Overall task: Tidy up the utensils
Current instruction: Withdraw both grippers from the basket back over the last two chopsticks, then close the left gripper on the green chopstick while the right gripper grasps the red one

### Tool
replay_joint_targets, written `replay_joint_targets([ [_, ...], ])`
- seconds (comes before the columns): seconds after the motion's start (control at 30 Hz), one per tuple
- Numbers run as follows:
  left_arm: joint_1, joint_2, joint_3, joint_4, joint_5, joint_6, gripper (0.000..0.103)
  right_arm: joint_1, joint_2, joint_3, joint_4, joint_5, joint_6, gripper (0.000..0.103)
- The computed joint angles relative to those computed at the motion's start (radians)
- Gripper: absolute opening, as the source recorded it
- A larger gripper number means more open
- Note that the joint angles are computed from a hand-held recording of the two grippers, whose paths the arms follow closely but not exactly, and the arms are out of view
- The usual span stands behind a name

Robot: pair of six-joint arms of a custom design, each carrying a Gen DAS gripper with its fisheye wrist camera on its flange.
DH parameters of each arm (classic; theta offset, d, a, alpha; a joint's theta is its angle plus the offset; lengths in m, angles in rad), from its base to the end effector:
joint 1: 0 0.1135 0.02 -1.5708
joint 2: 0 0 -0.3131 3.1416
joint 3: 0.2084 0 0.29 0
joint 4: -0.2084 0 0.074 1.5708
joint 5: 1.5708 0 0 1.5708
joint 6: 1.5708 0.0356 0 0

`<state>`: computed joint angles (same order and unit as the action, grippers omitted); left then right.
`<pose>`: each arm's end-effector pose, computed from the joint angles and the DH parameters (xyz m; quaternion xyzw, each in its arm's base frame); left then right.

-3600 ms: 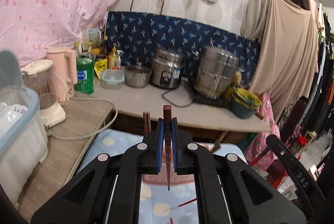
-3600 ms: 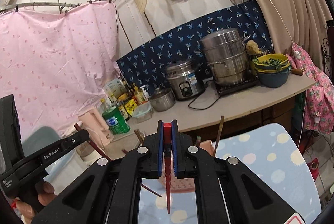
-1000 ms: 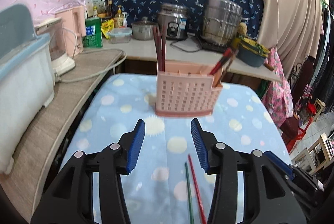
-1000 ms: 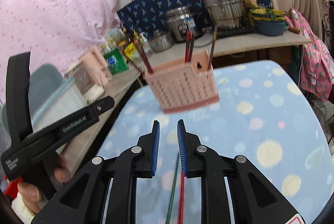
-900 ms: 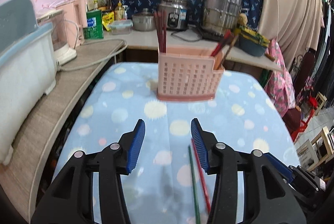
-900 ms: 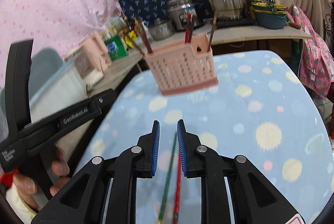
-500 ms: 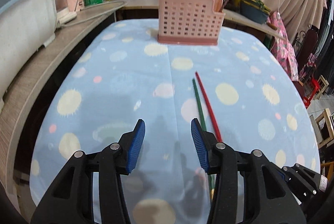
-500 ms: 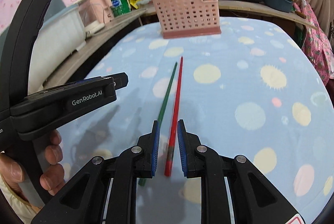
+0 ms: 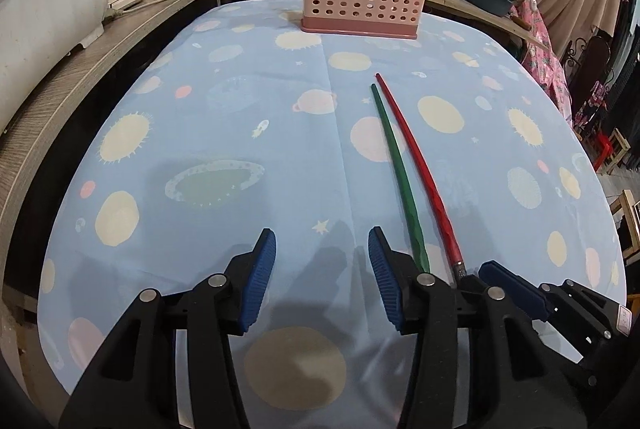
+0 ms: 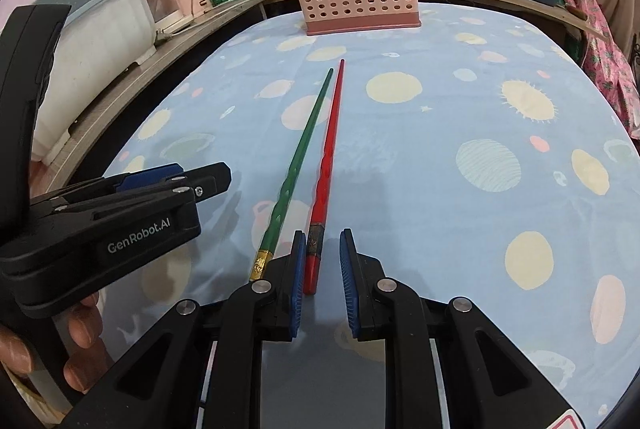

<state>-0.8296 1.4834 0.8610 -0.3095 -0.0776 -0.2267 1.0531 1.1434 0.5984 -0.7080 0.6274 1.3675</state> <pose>0.2204 -0.2367 0.2208 0.2700 0.9095 -0.1263 0.2896 0.1152 0.1600 0.2050 0.1953 0.9200 0.0334 0.3382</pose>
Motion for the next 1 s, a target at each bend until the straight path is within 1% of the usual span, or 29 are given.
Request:
replay_joint_targets([
  [0.2,-0.018,0.0,-0.008,0.003,0.001,0.007,0.048,0.002,0.025,0.005,0.007,0.004,-0.008,0.018],
  [0.3,-0.025,0.005,-0.006,0.0,0.005,0.006,0.048,0.001,0.028,0.006,-0.004,0.008,-0.002,0.011],
  [0.33,-0.03,0.005,-0.006,0.0,0.006,0.007,0.049,0.001,0.025,0.003,-0.006,0.009,0.003,0.008],
  [0.37,-0.035,0.005,-0.007,-0.001,0.005,0.007,0.049,0.0,0.021,0.0,-0.01,0.009,0.009,0.007],
  [0.5,-0.059,0.001,-0.014,0.001,-0.001,0.008,0.054,0.003,0.012,-0.005,-0.02,0.014,0.03,0.007],
  [0.63,-0.066,-0.002,-0.017,0.004,0.004,0.002,0.057,0.013,0.005,-0.007,-0.045,0.022,0.062,0.007],
  [1.0,-0.083,0.001,-0.021,-0.007,0.009,0.001,0.057,0.038,-0.065,-0.039,-0.146,0.042,0.193,0.007],
])
